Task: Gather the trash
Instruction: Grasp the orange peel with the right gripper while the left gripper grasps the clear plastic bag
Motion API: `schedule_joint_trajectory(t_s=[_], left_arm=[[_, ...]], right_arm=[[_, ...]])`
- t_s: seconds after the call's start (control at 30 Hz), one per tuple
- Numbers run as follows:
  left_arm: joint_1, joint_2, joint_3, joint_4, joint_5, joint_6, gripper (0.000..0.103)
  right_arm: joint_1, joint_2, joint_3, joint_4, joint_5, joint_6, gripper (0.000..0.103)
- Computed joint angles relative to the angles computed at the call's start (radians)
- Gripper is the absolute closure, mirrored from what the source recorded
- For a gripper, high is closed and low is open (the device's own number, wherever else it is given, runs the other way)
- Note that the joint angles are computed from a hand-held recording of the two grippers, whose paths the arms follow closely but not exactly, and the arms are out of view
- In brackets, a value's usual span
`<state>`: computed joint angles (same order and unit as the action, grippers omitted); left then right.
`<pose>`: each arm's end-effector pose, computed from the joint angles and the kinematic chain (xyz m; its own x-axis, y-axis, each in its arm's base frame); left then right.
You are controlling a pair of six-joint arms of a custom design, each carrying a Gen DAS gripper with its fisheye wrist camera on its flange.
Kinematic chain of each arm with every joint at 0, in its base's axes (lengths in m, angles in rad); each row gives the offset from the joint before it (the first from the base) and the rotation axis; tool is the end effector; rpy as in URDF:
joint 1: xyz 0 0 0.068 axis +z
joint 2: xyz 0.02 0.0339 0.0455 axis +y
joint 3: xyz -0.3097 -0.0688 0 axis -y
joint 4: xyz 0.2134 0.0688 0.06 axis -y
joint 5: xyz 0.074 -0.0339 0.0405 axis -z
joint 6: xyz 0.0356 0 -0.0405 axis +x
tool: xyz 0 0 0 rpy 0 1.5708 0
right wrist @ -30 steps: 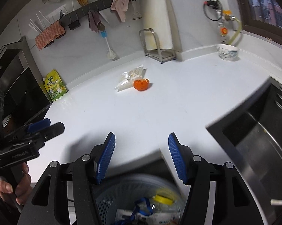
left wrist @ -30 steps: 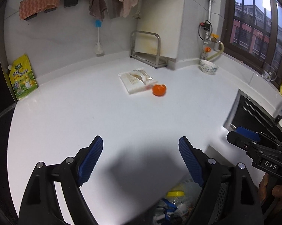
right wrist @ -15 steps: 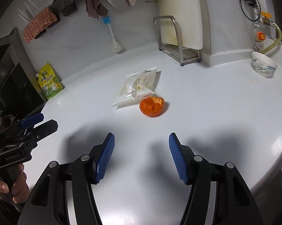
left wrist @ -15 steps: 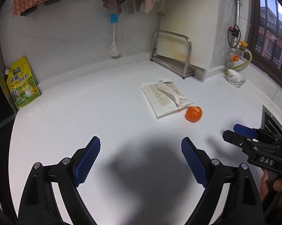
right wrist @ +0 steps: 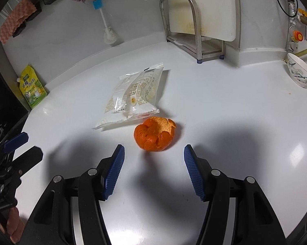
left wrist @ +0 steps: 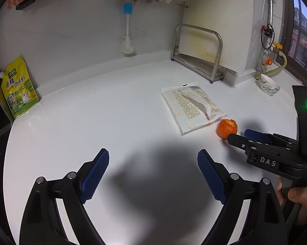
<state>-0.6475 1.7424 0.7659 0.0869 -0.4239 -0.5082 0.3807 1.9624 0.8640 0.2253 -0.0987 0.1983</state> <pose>0.2554 -0.1748 0.1927 -0.7083 -0.0204 -0.7056 -0.0017 0.9996 -0.0273 0.3320 0.1367 0.1532 -0.7819 -0.1018 -0.6150 -0.2800 0.9388 0.2006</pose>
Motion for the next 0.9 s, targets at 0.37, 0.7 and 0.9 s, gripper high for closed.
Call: schedule_joint_trajectory(t_s=[0.37,0.7,0.9], left_arm=[[0.009,0.040,0.038,-0.011,0.006,0.005,0.016],[0.004,0.086,0.109,-0.038,0.003,-0.011,0.015],[-0.016,0.147,0.225,-0.088,-0.014,-0.008,0.013]], right_arm=[[0.039,0.079,0.106,-0.048,0.095,-0.031,0.052],[0.006,0.039,0.068,-0.040,0.052,-0.056,0.080],[-0.072,-0.042,-0.033,0.017,0.025,-0.069,0.081]])
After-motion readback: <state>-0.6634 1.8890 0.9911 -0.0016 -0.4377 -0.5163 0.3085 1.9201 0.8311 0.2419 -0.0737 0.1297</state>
